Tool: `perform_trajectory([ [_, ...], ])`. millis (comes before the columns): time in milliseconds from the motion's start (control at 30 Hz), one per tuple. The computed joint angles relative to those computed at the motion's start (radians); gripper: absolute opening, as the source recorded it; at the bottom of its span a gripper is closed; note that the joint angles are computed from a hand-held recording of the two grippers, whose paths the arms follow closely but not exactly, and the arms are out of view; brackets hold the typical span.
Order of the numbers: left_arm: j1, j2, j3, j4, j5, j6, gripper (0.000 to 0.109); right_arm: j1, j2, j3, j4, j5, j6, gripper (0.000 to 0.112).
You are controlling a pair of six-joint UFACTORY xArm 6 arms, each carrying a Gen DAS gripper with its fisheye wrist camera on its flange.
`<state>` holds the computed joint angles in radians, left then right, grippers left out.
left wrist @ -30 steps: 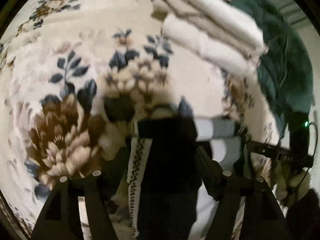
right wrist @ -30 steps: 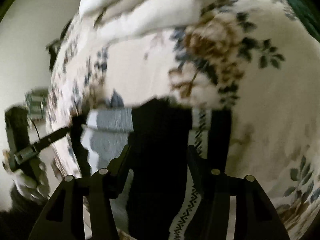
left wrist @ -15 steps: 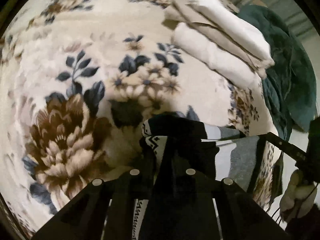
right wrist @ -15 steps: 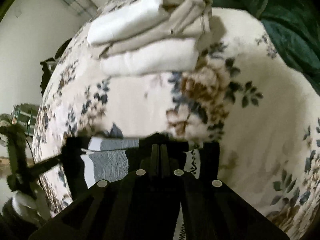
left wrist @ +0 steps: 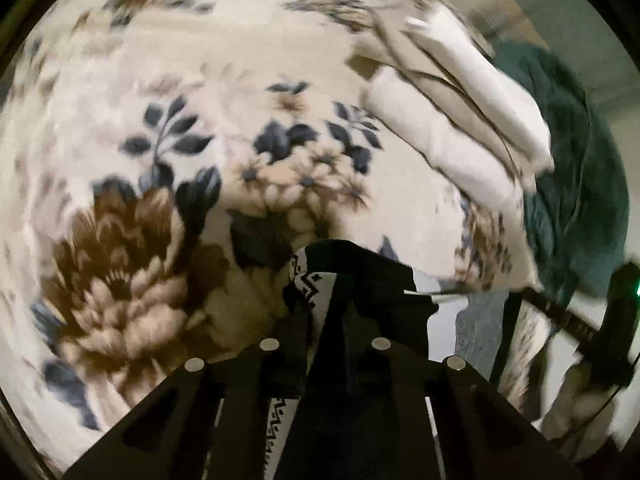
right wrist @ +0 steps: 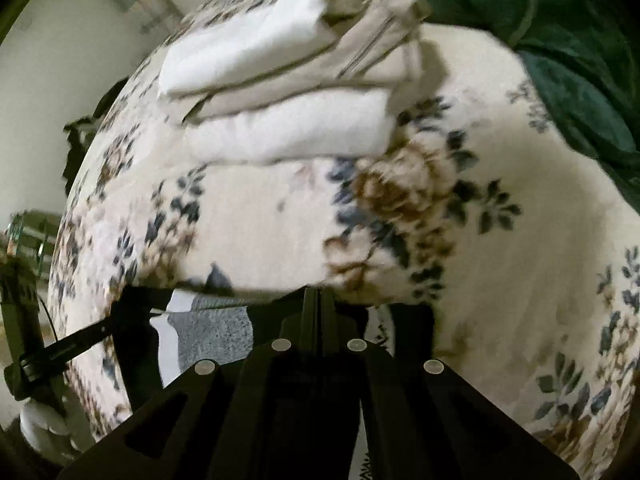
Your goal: Fold small clothes
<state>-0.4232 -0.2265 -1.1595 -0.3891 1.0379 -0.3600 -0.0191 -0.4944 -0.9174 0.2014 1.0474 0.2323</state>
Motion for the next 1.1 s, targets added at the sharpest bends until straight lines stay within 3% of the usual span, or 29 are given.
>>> perform_trajectory([
  [133,0.005,0.083,-0.05,0.016,-0.002,0.001,0.011,-0.028,0.03,0.003,-0.116,-0.041,0.091,0.0],
  [300,0.012,0.103,-0.093,-0.002,0.06,0.084,0.011,-0.194,0.095,-0.019,0.223,0.06,-0.076,0.002],
  [367,0.02,0.083,-0.074,-0.008,0.066,0.096,0.011,-0.243,0.092,-0.02,0.292,0.137,-0.123,0.029],
  [400,0.029,0.076,-0.063,-0.022,0.066,0.099,0.011,-0.259,0.08,-0.007,0.301,0.155,-0.126,0.056],
  [433,0.035,0.073,-0.057,-0.035,0.065,0.101,0.011,-0.274,0.068,0.014,0.314,0.168,-0.126,0.066],
  [500,0.037,0.083,-0.065,-0.037,0.068,0.101,0.011,-0.297,0.082,0.045,0.347,0.222,-0.127,0.066],
  [533,0.034,0.088,-0.071,-0.032,0.069,0.1,0.011,-0.301,0.086,0.066,0.369,0.237,-0.123,0.058],
  [567,0.03,0.093,-0.079,-0.025,0.072,0.102,0.011,-0.3,0.081,0.089,0.389,0.23,-0.132,0.039],
  [600,0.025,0.1,-0.088,-0.013,0.073,0.1,0.011,-0.288,0.066,0.112,0.397,0.209,-0.147,0.005],
  [633,0.023,0.106,-0.096,-0.006,0.073,0.098,0.011,-0.265,0.049,0.126,0.376,0.189,-0.146,0.003],
  [733,0.031,0.142,-0.117,-0.021,0.078,0.113,0.011,-0.217,-0.03,0.149,0.218,0.085,-0.05,0.002],
  [833,0.031,0.179,-0.137,-0.029,0.095,0.124,0.012,-0.285,-0.001,0.15,0.273,0.118,-0.018,0.003],
  [900,0.036,0.176,-0.15,-0.043,0.123,0.131,0.016,-0.282,-0.007,0.152,0.291,0.126,-0.031,0.003],
  [967,0.052,0.147,-0.145,-0.059,0.165,0.122,0.026,-0.303,-0.009,0.129,0.335,0.191,-0.083,0.014],
  [1000,0.063,0.113,-0.121,-0.085,0.176,0.128,0.028,-0.321,-0.017,0.12,0.357,0.236,-0.099,0.031],
  [1033,0.073,0.071,-0.086,-0.107,0.183,0.136,0.041,-0.347,-0.035,0.117,0.375,0.292,-0.124,0.051],
  [1067,0.08,0.027,-0.05,-0.117,0.189,0.131,0.059,-0.371,-0.074,0.134,0.386,0.333,-0.136,0.054],
  [1100,0.086,-0.037,0.008,-0.136,0.2,0.121,0.061,-0.389,-0.109,0.154,0.39,0.371,-0.144,0.055],
])
